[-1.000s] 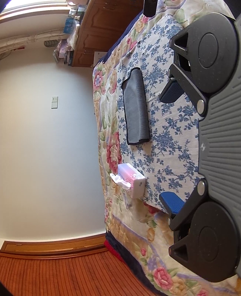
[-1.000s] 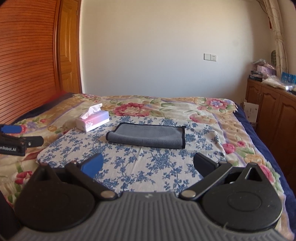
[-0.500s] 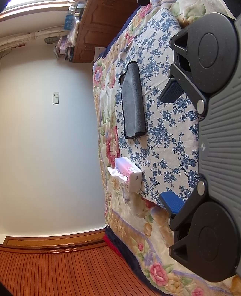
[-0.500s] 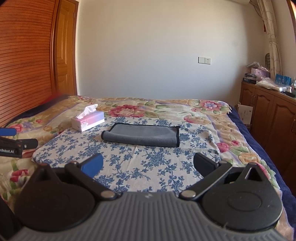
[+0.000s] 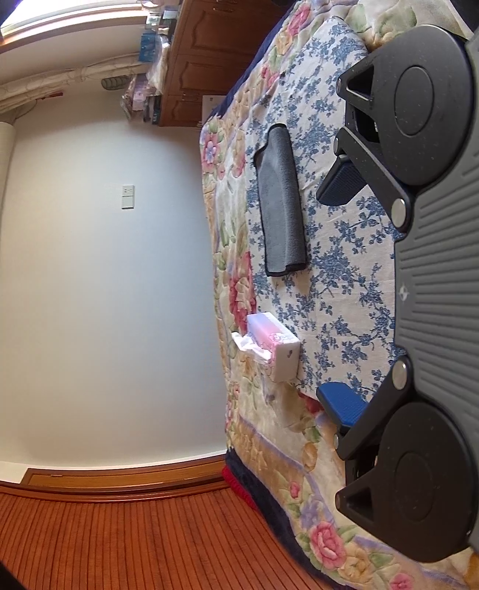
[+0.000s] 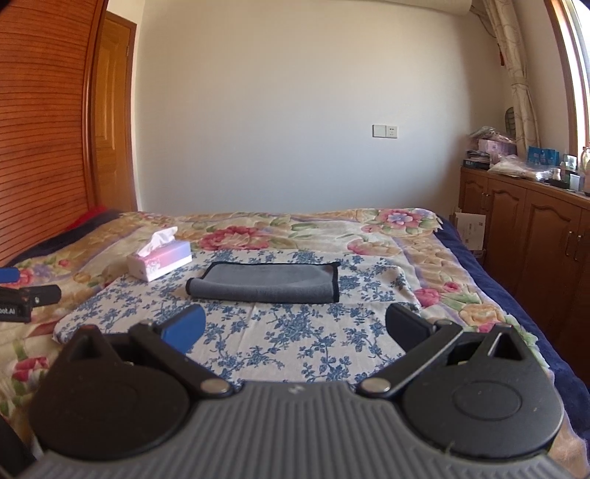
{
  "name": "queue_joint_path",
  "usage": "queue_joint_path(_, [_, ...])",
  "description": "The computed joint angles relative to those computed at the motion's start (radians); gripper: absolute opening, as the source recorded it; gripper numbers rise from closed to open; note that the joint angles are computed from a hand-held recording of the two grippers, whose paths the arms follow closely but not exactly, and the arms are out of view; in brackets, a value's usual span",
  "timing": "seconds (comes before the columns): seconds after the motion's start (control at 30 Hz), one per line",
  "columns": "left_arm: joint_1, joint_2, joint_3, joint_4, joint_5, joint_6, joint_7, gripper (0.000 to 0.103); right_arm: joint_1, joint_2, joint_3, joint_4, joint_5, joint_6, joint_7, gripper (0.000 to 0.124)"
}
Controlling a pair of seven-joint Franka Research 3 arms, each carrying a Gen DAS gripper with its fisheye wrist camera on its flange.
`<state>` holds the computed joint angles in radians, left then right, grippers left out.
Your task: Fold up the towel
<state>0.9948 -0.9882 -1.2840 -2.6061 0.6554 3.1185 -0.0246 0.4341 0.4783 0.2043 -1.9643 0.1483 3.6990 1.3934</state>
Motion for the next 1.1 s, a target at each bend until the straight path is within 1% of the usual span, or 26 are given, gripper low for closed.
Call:
queue_joint_path(0.13, [0.001,-0.048,0.000,-0.009,-0.006,0.024,-0.015,0.103,0.020,0.005,-0.015,0.006,0.036,0.015,-0.015,0.103])
queue_joint_path(0.4, [0.003,-0.073,-0.008,-0.015,-0.028,0.035,-0.015,0.103,0.043,0.017,-0.028,0.016,0.086,0.050,-0.052,0.103])
queue_joint_path(1.1, [-0.001,-0.070,-0.009,-0.017,-0.035,0.031,-0.005,0.103,0.041,0.024,-0.024,0.026,0.110,0.042,-0.057,0.103])
